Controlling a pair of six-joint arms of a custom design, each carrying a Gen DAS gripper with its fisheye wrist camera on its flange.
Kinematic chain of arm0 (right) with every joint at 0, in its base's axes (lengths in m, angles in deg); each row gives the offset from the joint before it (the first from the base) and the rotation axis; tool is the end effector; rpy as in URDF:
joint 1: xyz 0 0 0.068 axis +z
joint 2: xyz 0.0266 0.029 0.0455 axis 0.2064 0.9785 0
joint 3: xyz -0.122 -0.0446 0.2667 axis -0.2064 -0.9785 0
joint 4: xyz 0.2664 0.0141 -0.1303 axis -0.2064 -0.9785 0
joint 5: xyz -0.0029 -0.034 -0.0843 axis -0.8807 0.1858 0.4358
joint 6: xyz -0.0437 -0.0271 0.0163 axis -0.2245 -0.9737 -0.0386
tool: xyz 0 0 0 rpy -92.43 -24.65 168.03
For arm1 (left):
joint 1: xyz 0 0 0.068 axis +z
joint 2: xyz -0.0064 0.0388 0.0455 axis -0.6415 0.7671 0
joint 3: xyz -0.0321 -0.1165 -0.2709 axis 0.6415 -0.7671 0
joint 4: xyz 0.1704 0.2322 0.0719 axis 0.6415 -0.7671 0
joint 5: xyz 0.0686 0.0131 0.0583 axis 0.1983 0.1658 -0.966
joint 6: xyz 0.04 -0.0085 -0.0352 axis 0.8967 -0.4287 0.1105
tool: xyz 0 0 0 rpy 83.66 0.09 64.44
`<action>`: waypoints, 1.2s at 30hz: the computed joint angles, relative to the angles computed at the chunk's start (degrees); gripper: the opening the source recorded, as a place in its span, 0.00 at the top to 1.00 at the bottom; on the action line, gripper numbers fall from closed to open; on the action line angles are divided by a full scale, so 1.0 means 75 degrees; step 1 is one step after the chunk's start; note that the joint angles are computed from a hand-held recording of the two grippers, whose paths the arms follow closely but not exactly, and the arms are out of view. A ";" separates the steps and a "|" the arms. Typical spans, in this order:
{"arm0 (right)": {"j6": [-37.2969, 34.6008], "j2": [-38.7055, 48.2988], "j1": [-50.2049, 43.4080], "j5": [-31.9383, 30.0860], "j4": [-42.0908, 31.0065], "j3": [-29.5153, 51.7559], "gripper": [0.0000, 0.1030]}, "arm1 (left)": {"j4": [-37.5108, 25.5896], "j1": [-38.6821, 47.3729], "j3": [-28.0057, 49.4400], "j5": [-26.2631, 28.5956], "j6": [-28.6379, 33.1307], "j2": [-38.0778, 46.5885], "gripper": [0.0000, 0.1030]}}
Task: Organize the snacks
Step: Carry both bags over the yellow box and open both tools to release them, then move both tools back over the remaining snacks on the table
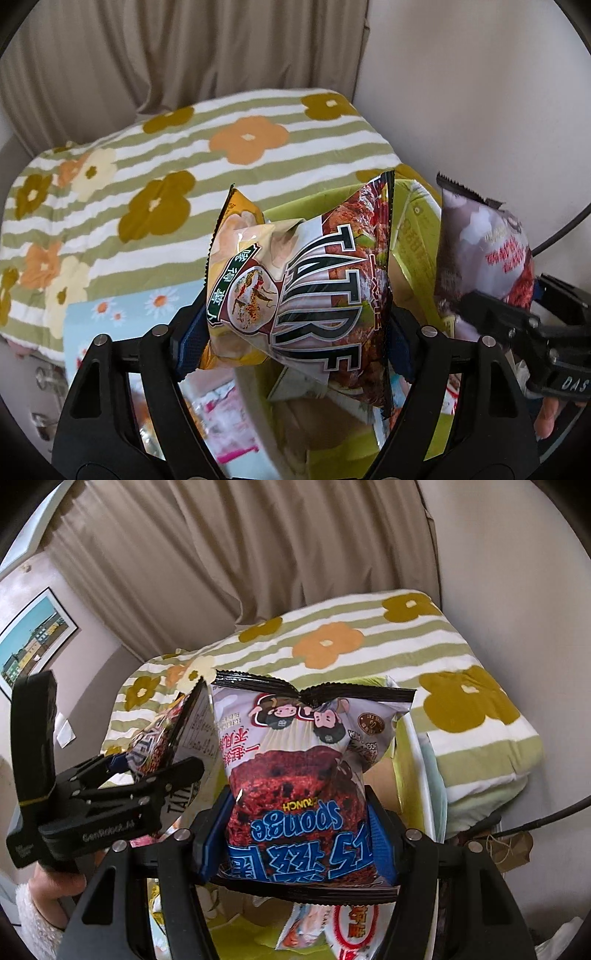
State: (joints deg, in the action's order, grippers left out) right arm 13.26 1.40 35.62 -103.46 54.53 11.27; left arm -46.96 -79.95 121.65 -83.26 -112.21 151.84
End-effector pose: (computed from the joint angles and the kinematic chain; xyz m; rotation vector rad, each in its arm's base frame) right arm 0.2343 0.1135 0.2139 -0.3268 2.5057 0.6220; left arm 0.2430 -0.1895 0.2254 -0.0110 2.5662 -0.0607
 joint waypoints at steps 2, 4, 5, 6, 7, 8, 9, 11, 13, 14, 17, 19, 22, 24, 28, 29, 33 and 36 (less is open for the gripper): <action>0.0028 0.0243 -0.0080 0.0007 0.0005 0.0043 0.41 | 0.0004 0.0119 0.0215 0.0086 0.0132 0.0377 0.17; 0.0051 0.0363 -0.0243 -0.0111 0.0007 0.0071 0.41 | -0.0114 0.0228 0.0461 0.0150 0.0159 0.0707 0.07; 0.0111 0.0399 -0.0263 -0.0112 0.0019 0.0079 0.41 | -0.0117 0.0294 0.0530 0.0167 0.0222 0.0826 0.03; 0.0148 0.0483 -0.0257 -0.0073 0.0044 0.0128 0.41 | -0.0068 0.0330 0.0519 0.0178 0.0276 0.0860 0.03; 0.0175 0.0485 -0.0245 -0.0030 0.0042 0.0130 0.41 | -0.0050 0.0369 0.0519 0.0222 0.0323 0.0876 0.03; 0.0195 0.0492 -0.0228 0.0003 0.0034 0.0137 0.41 | -0.0031 0.0413 0.0485 0.0270 0.0362 0.0866 0.03; 0.0191 0.0511 -0.0226 0.0018 0.0038 0.0140 0.41 | -0.0025 0.0451 0.0448 0.0322 0.0392 0.0850 0.03; 0.0191 0.0505 -0.0163 0.0133 -0.0019 0.0147 0.41 | 0.0019 0.0454 0.0273 0.0374 0.0381 0.0678 0.03; 0.0142 0.0576 -0.0142 0.0213 -0.0079 0.0188 0.41 | 0.0077 0.0413 -0.0030 0.0425 0.0307 0.0333 0.03; 0.0112 0.0605 -0.0104 0.0278 -0.0159 0.0240 0.41 | 0.0076 0.0395 -0.0150 0.0422 0.0272 0.0196 0.03; 0.0020 0.0834 0.0048 0.0495 -0.0280 0.0464 0.41 | -0.0007 0.0334 -0.0526 0.0350 0.0115 -0.0233 0.03; -0.0040 0.1001 0.0096 0.0542 -0.0239 0.0542 0.41 | -0.0057 0.0308 -0.0661 0.0327 0.0023 -0.0391 0.03; -0.0083 0.1135 0.0278 0.0831 -0.0013 0.0573 0.41 | -0.0066 0.0297 -0.0860 0.0369 -0.0051 -0.0604 0.03; -0.0043 0.1180 0.0357 0.0966 0.0197 0.0521 0.38 | -0.0121 0.0267 -0.0953 0.0379 -0.0101 -0.0734 0.03; -0.0262 0.1265 0.0592 0.1258 0.0359 0.0515 0.07 | -0.0175 0.0177 -0.1192 0.0346 -0.0241 -0.1118 0.03; -0.0289 0.1190 0.0648 0.1308 0.0413 0.0443 0.07 | -0.0155 0.0161 -0.1258 0.0388 -0.0277 -0.1221 0.03; -0.0290 0.0723 0.0825 0.1402 0.0471 0.0062 0.07 | -0.0323 -0.0070 -0.1456 0.0329 -0.0568 -0.1497 0.03; -0.0222 0.0389 0.0780 0.1125 0.0267 -0.0114 0.07 | -0.0516 -0.0315 -0.1538 0.0179 -0.0839 -0.1718 0.03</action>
State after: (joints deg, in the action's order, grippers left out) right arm 11.59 4.32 41.47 -95.03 56.54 10.41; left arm -50.83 -82.31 110.12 -81.91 -118.50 138.96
